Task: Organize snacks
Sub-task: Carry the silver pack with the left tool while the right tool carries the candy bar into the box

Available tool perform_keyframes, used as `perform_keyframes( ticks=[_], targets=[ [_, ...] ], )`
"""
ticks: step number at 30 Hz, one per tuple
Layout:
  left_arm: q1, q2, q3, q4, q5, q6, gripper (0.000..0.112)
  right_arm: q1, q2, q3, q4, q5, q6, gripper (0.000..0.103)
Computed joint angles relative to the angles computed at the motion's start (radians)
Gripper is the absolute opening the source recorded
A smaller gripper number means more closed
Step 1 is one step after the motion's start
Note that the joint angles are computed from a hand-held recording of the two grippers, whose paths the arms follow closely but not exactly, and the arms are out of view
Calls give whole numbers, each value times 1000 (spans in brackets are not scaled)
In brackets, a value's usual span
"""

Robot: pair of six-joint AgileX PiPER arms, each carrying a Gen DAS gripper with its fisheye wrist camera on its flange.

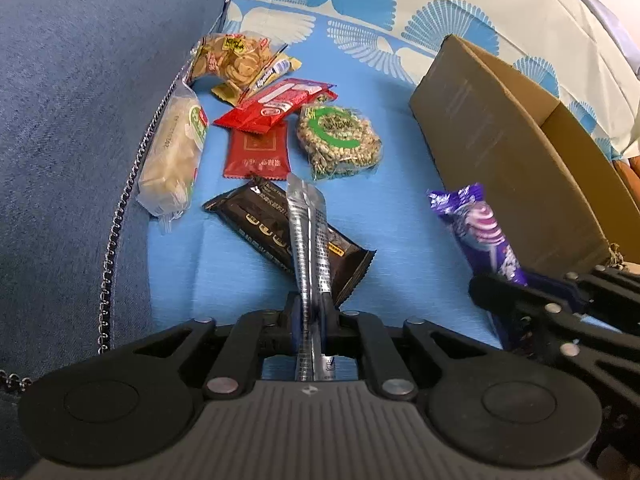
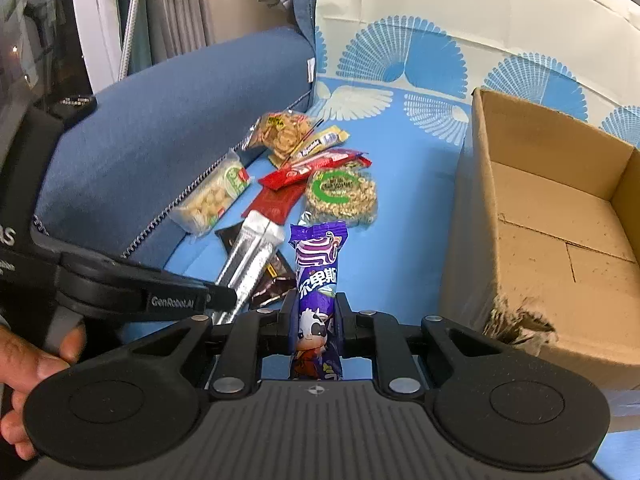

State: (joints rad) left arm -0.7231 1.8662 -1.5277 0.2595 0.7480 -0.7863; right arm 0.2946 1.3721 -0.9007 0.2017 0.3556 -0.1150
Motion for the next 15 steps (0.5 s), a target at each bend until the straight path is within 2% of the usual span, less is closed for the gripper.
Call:
perform_keyframes(
  ticks=[1, 2, 7, 12, 15],
  targets=[
    [3, 4, -5, -13, 1, 14, 20, -3, -2, -1, 12, 1, -12, 18],
    [6, 11, -12, -29, 4, 32, 23, -10, -4, -2, 36, 4, -35, 18],
    [-2, 65, -80, -43, 67, 77, 24, -32, -7, -4, 120, 12, -120, 18],
    [-43, 73, -95, 65, 90, 42, 11, -54, -12, -3, 189, 19, -188, 18],
    [-67, 53, -78, 145, 97, -17, 9, -71, -16, -5, 240, 24, -228, 18]
  ],
)
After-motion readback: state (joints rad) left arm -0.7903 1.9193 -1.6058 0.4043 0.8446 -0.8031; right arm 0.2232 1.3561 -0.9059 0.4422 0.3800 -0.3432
